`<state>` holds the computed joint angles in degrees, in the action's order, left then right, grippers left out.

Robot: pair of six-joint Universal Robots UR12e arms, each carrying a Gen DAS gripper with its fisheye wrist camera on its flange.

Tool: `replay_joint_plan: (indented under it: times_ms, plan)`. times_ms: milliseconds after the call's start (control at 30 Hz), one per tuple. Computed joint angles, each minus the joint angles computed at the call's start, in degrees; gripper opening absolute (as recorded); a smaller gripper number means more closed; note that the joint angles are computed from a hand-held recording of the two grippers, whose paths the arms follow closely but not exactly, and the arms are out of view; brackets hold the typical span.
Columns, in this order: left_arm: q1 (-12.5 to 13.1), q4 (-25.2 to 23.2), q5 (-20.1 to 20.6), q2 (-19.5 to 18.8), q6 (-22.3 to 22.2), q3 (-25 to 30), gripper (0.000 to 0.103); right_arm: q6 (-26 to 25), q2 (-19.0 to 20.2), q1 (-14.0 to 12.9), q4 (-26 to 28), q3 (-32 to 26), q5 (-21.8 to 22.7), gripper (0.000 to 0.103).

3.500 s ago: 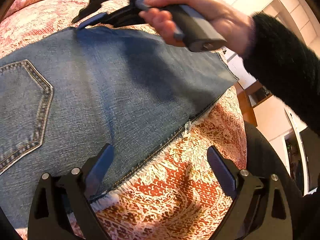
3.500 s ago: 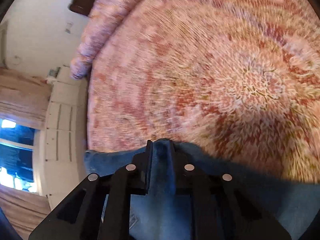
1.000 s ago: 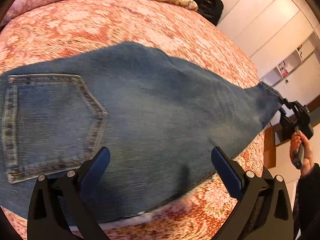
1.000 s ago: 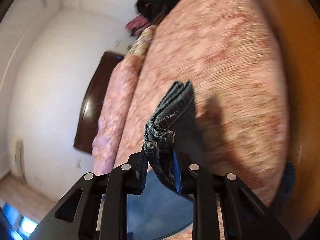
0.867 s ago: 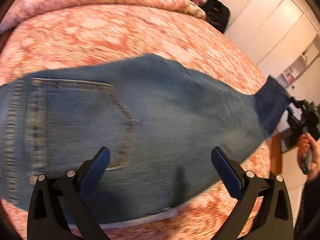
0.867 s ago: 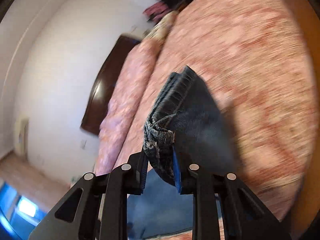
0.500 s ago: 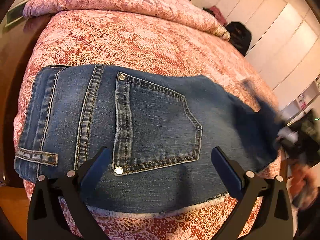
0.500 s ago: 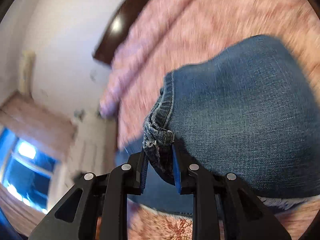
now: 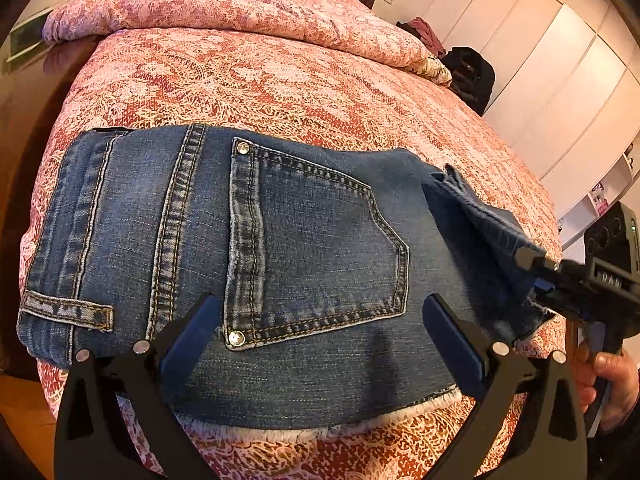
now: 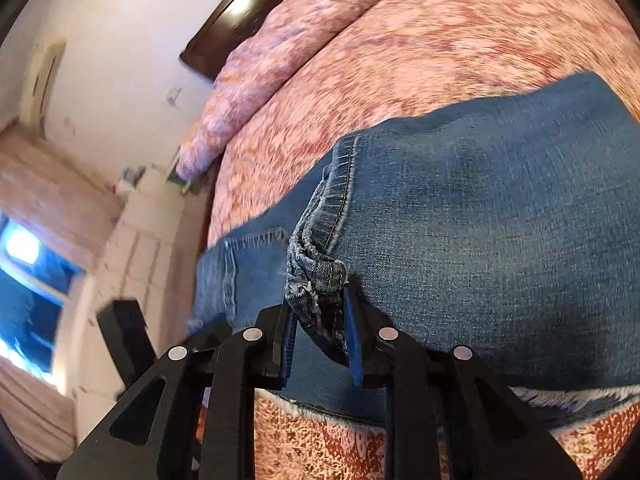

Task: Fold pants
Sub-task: 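Lay the hem down beside the back pocket and open the right tool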

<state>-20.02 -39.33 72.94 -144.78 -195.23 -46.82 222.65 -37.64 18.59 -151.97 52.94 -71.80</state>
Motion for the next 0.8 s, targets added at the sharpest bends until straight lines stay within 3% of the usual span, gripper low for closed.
replay_joint_plan:
  times_ms: [133, 400, 500, 600, 733, 800]
  plan:
    - [0.0, -0.6, -0.2, 0.0, 0.5, 0.1, 0.101, -0.7, 0.8, 0.2, 3.3, -0.3, -0.7, 0.021]
    - [0.0, -1.2, -0.1, -0.2, 0.6, 0.7, 0.101, -8.6, 2.1, 1.0, 11.3, -4.0, -3.7, 0.022]
    - [0.1, -1.3, -0.4, -0.3, 0.5, 0.8, 0.101, -7.5, 1.7, 0.6, 13.6, -4.7, -1.0, 0.035]
    - [0.2, -1.4, -0.8, -0.4, 0.8, 0.9, 0.101, -7.0, -0.6, 0.6, 10.7, -1.4, 0.7, 0.039]
    - [0.1, -0.6, -0.4, -0.3, 1.1, 0.4, 0.101, -9.7, -2.3, 1.4, 7.8, -0.1, -7.6, 0.039]
    - [-0.1, 0.1, 0.3, -0.1, 1.2, -0.1, 0.101, -12.4, -0.9, 1.9, 11.4, -3.4, -12.9, 0.039]
